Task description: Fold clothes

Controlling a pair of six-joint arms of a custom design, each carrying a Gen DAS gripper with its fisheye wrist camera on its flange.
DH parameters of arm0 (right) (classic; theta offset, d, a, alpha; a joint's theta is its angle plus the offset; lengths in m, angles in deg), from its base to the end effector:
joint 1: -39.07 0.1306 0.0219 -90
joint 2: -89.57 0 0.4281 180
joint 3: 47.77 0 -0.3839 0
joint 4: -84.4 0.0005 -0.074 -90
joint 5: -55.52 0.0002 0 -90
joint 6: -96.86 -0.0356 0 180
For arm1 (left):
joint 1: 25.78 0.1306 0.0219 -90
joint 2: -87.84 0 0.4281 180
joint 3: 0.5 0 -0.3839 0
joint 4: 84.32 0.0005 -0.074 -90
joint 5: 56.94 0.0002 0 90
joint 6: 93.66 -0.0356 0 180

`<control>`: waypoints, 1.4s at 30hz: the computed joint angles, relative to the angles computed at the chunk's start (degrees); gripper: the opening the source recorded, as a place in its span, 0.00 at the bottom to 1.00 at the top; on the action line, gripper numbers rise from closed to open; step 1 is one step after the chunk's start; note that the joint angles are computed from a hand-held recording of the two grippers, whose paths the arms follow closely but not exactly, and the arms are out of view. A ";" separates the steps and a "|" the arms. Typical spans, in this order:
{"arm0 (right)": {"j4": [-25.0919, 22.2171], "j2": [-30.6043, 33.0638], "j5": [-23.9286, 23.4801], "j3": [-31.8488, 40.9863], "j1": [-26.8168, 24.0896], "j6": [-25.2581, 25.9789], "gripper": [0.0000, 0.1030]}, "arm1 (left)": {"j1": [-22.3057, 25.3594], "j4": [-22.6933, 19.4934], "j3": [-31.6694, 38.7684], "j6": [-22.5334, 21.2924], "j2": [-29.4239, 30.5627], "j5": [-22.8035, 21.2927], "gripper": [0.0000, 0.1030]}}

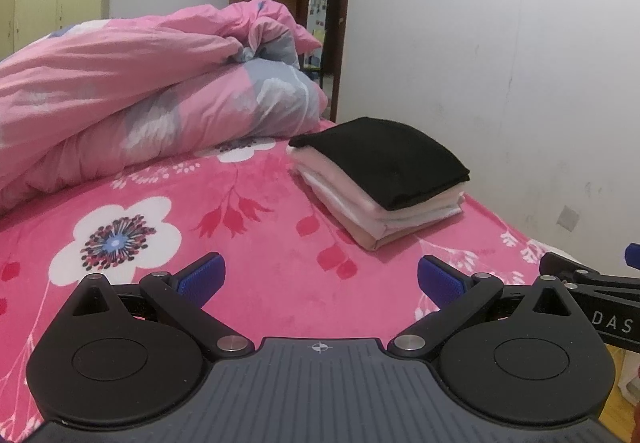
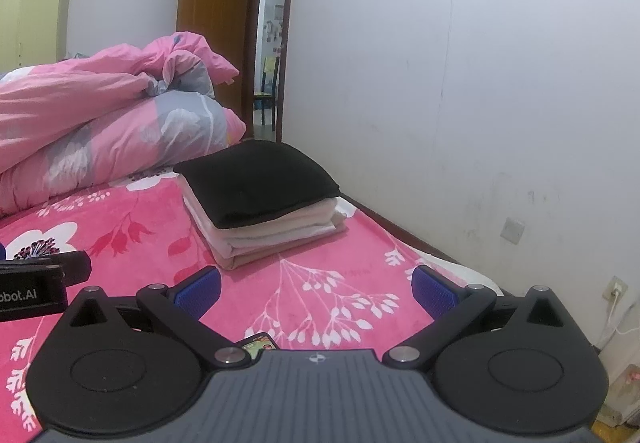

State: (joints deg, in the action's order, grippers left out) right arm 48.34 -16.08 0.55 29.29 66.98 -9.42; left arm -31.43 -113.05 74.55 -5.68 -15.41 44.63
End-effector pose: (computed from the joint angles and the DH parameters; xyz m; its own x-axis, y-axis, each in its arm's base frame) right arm 0.3420 0.1575 0.5041 -0.4550 0.0188 -0.8903 0.1750 0.9822 -0.0687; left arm 0.3986 -0.0471 0.4806 -0.4942 0.0836 -0.8653 0.2861 0.9555 -0.0711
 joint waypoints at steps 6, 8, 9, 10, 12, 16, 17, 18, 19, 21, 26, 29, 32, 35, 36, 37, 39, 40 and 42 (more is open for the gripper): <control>-0.05 0.25 0.13 -0.04 0.35 0.09 1.00 | 0.35 -0.57 0.15 -0.04 0.42 0.10 1.00; -0.09 0.35 0.15 -0.01 0.46 0.12 1.00 | 0.43 -0.65 0.20 0.00 0.53 0.09 1.00; -0.15 0.41 0.15 0.02 0.52 0.12 1.00 | 0.48 -0.73 0.26 0.05 0.60 0.11 1.00; -0.21 0.46 0.16 0.06 0.59 0.13 1.00 | 0.54 -0.81 0.32 0.10 0.66 0.12 1.00; -0.23 0.54 0.08 0.11 0.56 0.25 1.00 | 0.56 -0.75 0.29 0.07 0.68 0.09 1.00; -0.33 0.73 0.34 0.21 0.86 0.20 1.00 | 0.57 -0.55 0.19 -0.01 0.68 -0.04 1.00; -0.37 0.79 0.39 0.24 0.91 0.17 1.00 | 0.57 -0.52 0.16 -0.01 0.69 -0.07 1.00; -0.41 0.84 0.43 0.28 0.96 0.14 1.00 | 0.58 -0.53 0.16 0.00 0.72 -0.09 1.00; -0.46 0.89 0.47 0.32 1.01 0.11 1.00 | 0.61 -0.55 0.19 0.04 0.77 -0.09 1.00; -0.47 0.98 0.46 0.35 1.06 0.14 1.00 | 0.69 -0.58 0.23 0.00 0.81 -0.03 1.00; -0.61 1.18 0.56 0.42 1.31 0.02 1.00 | 0.74 -0.66 0.27 -0.03 0.88 -0.16 1.00; -0.52 1.21 0.41 0.47 1.26 0.17 1.00 | 0.84 -0.71 0.28 -0.05 0.84 -0.16 1.00; -0.37 1.25 0.52 0.46 1.37 0.21 1.00 | 0.86 -0.67 0.21 -0.05 0.77 -0.10 1.00; -0.32 1.30 0.59 0.43 1.47 0.20 1.00 | 0.75 -0.72 0.34 0.03 0.86 -0.34 1.00; -0.40 1.33 0.68 0.48 1.55 0.11 1.00 | 0.79 -0.74 0.33 -0.01 0.86 -0.28 1.00; -0.43 1.35 0.62 0.50 1.51 0.08 1.00 | 0.79 -0.74 0.33 -0.01 0.86 -0.28 1.00; -0.44 1.40 0.52 0.54 1.45 0.07 1.00 | 0.69 -0.74 0.36 0.07 0.89 -0.50 1.00; -0.44 1.41 0.50 0.56 1.42 0.08 1.00 | 0.68 -0.77 0.39 0.10 0.92 -0.53 1.00; -0.41 1.42 0.45 0.58 1.38 0.10 1.00 | 0.66 -0.76 0.39 0.12 0.92 -0.58 1.00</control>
State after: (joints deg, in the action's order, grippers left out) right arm 47.93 -14.66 1.00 29.88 68.36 -9.31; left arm -30.77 -113.81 74.95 -5.56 -14.49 44.04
